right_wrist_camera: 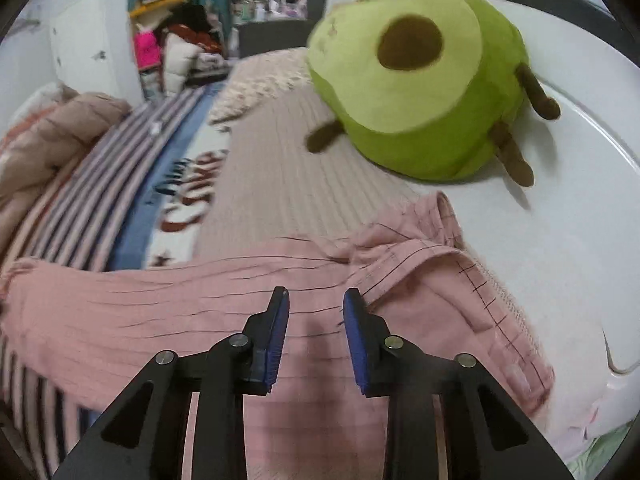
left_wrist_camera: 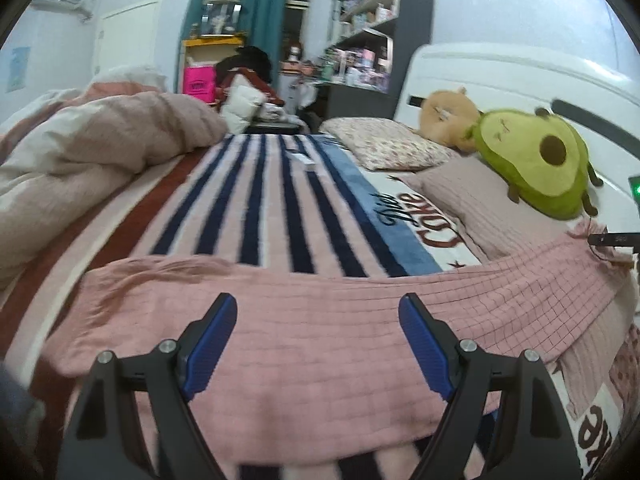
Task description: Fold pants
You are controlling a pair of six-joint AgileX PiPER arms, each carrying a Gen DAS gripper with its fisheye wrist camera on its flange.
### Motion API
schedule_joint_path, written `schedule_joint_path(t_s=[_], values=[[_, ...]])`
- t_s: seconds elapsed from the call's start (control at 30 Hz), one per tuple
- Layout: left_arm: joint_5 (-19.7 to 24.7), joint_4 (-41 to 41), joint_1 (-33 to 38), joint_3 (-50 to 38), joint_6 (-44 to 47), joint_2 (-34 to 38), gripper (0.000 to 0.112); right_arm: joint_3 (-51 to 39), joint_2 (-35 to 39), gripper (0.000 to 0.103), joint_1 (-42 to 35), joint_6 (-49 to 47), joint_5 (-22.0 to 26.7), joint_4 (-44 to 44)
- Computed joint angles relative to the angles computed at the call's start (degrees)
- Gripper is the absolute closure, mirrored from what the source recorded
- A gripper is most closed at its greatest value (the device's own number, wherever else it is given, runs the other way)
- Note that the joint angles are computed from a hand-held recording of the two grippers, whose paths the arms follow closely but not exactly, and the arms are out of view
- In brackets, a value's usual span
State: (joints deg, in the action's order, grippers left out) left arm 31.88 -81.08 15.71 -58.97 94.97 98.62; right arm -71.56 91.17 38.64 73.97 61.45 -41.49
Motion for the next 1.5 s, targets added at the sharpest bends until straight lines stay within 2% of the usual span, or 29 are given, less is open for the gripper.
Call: schedule_joint_path(t_s=[0.13,0.27,0.33,0.4,0.5,0.53,0.63,0.73,0.8,0.93,1.03,1.17,1.2,1.33,1.43,1.5], values=[[-0.04,5.03,5.45,2.57,-2.64,-3.23,0.03,2.02,-1.24,0.08,0.82,7.65,3.27,-9.14],[0.59,6.61,7.55,3.73,-4.16,-4.62,0.029,4.67,-6.63,0.08,4.7,9.38,-0.94,-9.72],[-0.53,5.92,6.91,4.85,-3.19,-5.57,0.029,5.84,-8.27,0.08,6.29,8.27,-4.86,-6.61],[-0.5,6.24,6.75,5.37,-3.53,-6.0,0.029,7.57,-8.94,0.08,6.14,4.71,-11.01,0.25],[-0.28,6.73,6.9,5.82,-4.28,-6.38,0.029,8.46,-6.98,0.08,4.85,-1.11,-14.4,10.13],[-0.43,6.72,6.85,5.88,-4.34,-6.47,0.029,8.94,-6.42,0.08,4.43,-0.93,-14.3,10.81],[-0.73,6.8,6.85,6.15,-4.53,-6.72,0.029,11.26,-6.92,0.081,2.67,4.62,-12.65,5.24],[-1.24,7.13,6.95,6.09,-4.74,-6.56,0.029,12.66,-7.88,0.081,0.82,8.69,-8.81,-0.46],[-1.18,8.13,7.51,5.43,-5.96,-5.78,0.029,13.33,-8.22,0.088,-2.84,8.21,-8.99,-1.93],[-1.05,13.45,9.61,3.22,-12.6,-2.59,0.029,12.23,-6.38,0.087,-7.77,8.83,-5.62,-5.01],[-0.5,17.64,11.93,1.24,-16.89,0.91,0.029,13.17,-7.32,0.087,-8.67,10.17,-5.56,-5.39],[1.39,22.81,14.06,-3.06,-23.91,7.05,0.028,13.05,-7.63,0.076,-2.61,14.64,-0.37,-9.25],[1.77,24.33,14.19,-4.78,-26.52,9.04,0.028,12.76,-7.71,0.072,-1.49,15.33,-0.44,-9.67],[3.57,26.76,13.92,-13.59,-35.68,17.69,0.028,14.55,-10.74,0.071,5.13,20.02,-1.46,-10.81],[5.14,24.07,13.34,-20.45,-38.98,22.98,0.028,13.92,-10.85,0.071,9.35,21.14,-2.7,-10.53],[7.78,21.75,13.68,-25.49,-41.9,26.51,0.029,12.89,-10.12,0.071,11.94,21.25,-3.71,-10.05]])
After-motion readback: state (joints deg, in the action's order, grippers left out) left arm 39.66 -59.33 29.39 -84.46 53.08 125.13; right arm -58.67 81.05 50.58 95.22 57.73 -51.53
